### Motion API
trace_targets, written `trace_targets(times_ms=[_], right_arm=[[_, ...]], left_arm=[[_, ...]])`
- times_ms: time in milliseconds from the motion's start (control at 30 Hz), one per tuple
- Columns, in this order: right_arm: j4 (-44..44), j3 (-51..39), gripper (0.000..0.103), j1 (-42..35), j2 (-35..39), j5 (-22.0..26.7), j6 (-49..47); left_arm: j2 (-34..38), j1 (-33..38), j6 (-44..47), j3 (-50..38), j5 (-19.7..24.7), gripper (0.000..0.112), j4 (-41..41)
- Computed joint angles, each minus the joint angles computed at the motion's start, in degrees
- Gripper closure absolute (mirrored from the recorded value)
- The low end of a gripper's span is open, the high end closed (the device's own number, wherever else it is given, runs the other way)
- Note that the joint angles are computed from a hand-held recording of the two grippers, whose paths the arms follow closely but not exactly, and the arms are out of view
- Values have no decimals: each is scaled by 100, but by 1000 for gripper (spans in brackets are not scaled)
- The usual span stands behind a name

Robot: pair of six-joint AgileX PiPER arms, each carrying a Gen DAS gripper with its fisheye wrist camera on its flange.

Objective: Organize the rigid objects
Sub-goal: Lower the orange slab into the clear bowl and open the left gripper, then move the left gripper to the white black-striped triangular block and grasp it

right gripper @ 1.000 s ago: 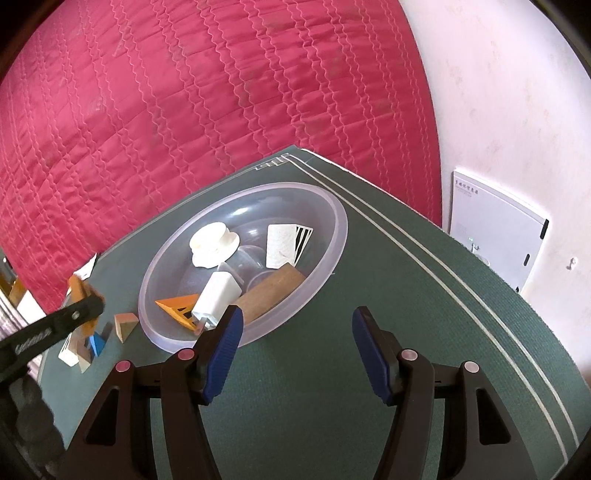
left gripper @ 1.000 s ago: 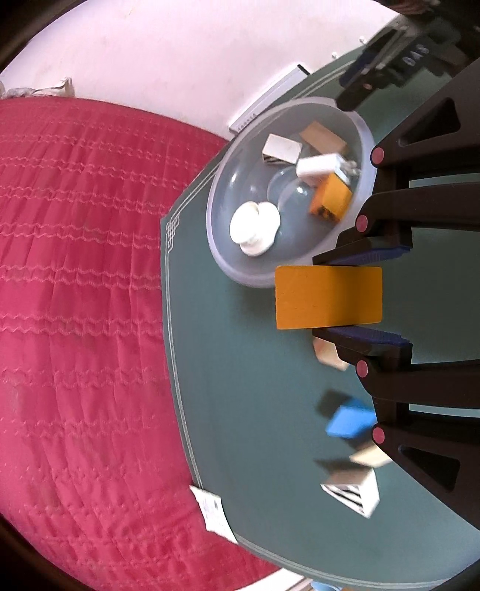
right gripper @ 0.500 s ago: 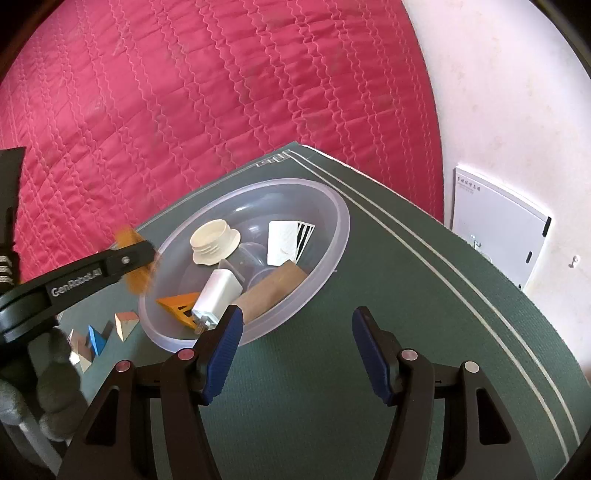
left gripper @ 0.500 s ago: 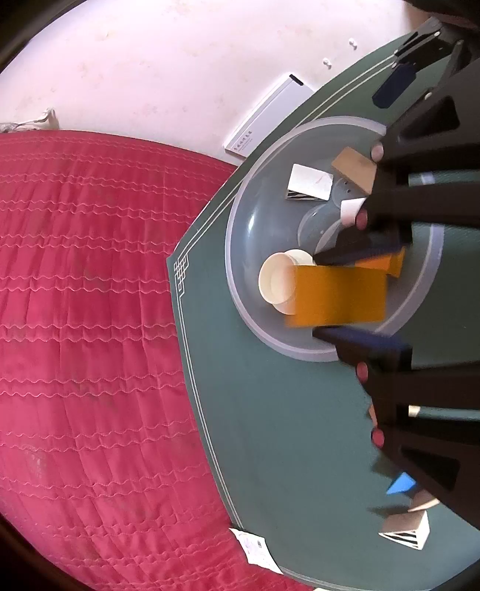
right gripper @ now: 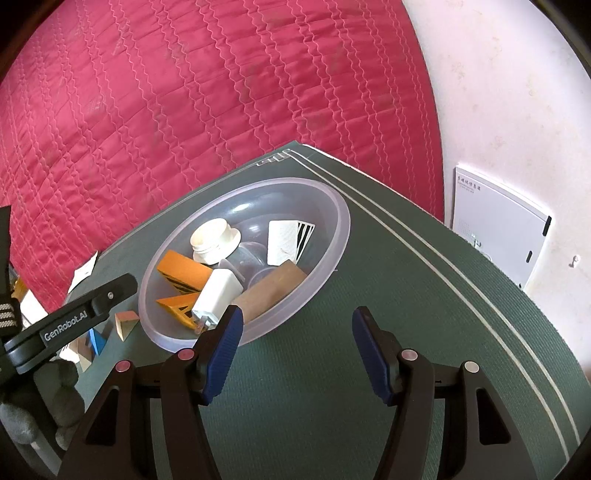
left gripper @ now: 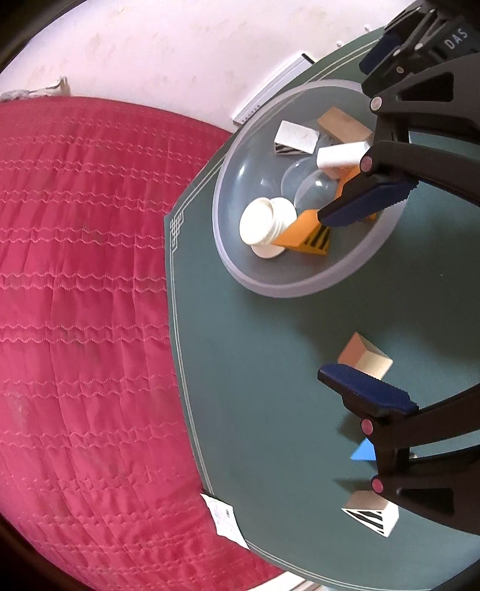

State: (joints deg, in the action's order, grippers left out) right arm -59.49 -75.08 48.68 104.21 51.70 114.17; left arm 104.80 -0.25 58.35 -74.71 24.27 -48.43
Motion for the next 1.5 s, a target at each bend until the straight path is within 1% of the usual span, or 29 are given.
trace_targets(times_ms=[200, 367, 500, 633, 967, 1233, 1500], right_arm=[[-1, 8, 40, -3, -6, -5, 1], [3, -1, 40, -1, 0, -5, 1], [2, 11, 40, -2, -5, -17, 2], [6, 9, 40, 4, -2, -13, 11], [20, -47, 40, 21, 66, -30, 18], [17, -52, 40, 25, 79, -39, 30], [21, -68, 40, 34, 95, -34, 34]], left_arm=[[-99, 64, 70, 151, -55, 31, -48], [-173, 135, 126, 281, -101, 27, -92], [-181, 218, -70, 272, -27, 25, 97], [-227, 336, -52, 324, 5, 25, 69], [-372, 746, 212, 512, 46, 25, -139], [-482, 1223, 565, 648, 67, 25, -412], [-298, 1724, 367, 439, 102, 25, -286]])
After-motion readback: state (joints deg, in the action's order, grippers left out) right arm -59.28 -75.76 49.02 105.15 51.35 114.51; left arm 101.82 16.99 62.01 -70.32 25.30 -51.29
